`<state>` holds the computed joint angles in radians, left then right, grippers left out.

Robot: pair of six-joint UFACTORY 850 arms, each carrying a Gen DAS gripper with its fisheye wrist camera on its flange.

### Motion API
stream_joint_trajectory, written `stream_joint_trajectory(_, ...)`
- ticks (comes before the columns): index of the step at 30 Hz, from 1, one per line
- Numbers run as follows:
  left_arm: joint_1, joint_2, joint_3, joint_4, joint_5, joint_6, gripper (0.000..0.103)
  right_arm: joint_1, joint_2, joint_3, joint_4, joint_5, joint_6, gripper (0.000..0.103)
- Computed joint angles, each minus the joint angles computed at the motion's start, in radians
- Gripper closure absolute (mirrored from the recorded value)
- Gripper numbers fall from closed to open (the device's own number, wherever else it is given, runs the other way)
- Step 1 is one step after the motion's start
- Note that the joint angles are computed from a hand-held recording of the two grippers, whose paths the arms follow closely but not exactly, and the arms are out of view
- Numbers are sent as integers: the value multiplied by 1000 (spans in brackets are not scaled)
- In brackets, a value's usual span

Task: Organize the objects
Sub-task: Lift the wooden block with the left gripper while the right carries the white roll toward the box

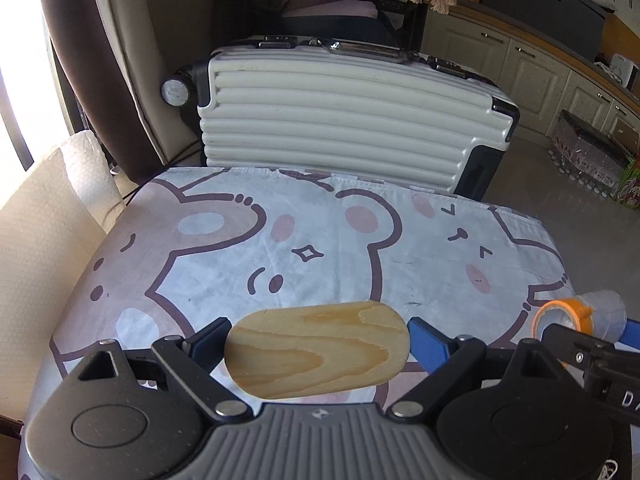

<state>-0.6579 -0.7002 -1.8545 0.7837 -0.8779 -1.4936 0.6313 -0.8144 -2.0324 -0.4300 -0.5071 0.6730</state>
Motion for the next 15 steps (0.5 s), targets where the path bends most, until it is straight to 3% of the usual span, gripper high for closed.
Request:
stream_joint_trajectory(8, -33, 72, 76, 81, -10, -88, 10, 4, 64, 68, -65, 41, 75, 22)
stream_joint_trajectory(15, -40, 73, 79, 74, -14, -92, 10, -7, 114, 143, -45, 62, 75, 22)
